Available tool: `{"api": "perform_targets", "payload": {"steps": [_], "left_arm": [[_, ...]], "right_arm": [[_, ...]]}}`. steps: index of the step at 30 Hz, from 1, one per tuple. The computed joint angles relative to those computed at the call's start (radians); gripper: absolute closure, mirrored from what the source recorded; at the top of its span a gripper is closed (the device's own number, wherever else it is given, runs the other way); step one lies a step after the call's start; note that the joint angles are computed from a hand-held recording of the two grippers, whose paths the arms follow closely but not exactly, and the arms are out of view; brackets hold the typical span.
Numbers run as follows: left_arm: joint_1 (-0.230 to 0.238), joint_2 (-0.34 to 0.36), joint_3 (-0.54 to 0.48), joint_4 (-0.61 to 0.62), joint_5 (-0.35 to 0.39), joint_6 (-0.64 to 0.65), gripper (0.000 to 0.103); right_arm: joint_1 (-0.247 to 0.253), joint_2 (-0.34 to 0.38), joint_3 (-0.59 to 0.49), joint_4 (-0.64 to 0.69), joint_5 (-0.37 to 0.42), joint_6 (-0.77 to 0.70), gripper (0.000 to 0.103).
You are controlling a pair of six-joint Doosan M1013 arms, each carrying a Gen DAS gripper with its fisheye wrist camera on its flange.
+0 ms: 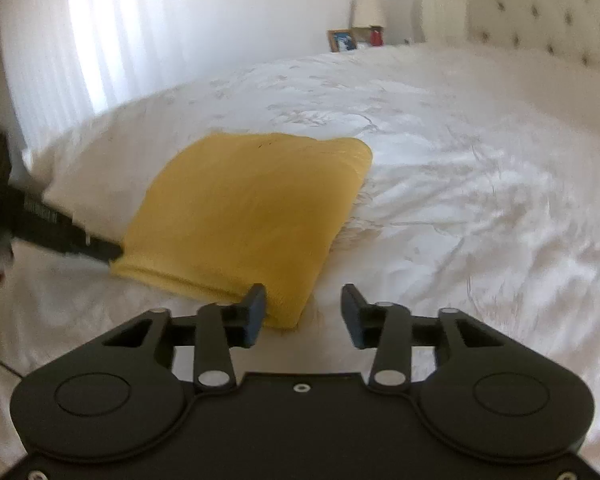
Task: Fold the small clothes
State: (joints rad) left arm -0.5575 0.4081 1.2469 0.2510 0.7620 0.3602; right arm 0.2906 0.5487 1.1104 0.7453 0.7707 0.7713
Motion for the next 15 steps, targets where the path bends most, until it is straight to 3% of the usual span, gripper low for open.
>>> {"api": "perform_targets", "payload": {"steps": [1,3,4,5,6,7,8,11,15], "left_arm": [[-0.004,0.000,-0.005,0.014,0.009,-0.001,0.089],[-0.019,-0.004,-0.009,0.083,0.022,-0.042,0.060],[-0.027,-0.009,-0.005,0.124,0.013,-0.076,0.050],[-0.035,-0.015,0.004,0.178,-0.006,-0.118,0.031],[-0.042,-0.023,0.017,0.232,-0.027,-0.156,0.020],[-0.048,-0.025,0.019,0.274,-0.036,-0.180,0.018],[-0.055,-0.022,0.014,0.319,-0.034,-0.202,0.016],[-0.055,-0.001,-0.017,0.334,-0.013,-0.180,0.007],[-0.035,0.031,-0.049,0.223,-0.011,-0.087,0.007]], "right_arm": [[-0.007,0.006,-0.012,0.017,0.023,0.019,0.040],[-0.025,0.027,-0.048,0.068,0.088,0.064,0.029],[-0.032,0.037,-0.066,0.091,0.115,0.090,0.023],[-0.040,0.051,-0.087,0.116,0.142,0.120,0.018],[-0.046,0.064,-0.107,0.140,0.162,0.150,0.014],[-0.051,0.078,-0.129,0.160,0.178,0.182,0.003],[-0.055,0.094,-0.153,0.179,0.193,0.213,0.001],[-0.058,0.142,-0.230,0.201,0.230,0.298,0.001],[-0.046,0.218,-0.361,0.159,0.274,0.397,0.001]]}}
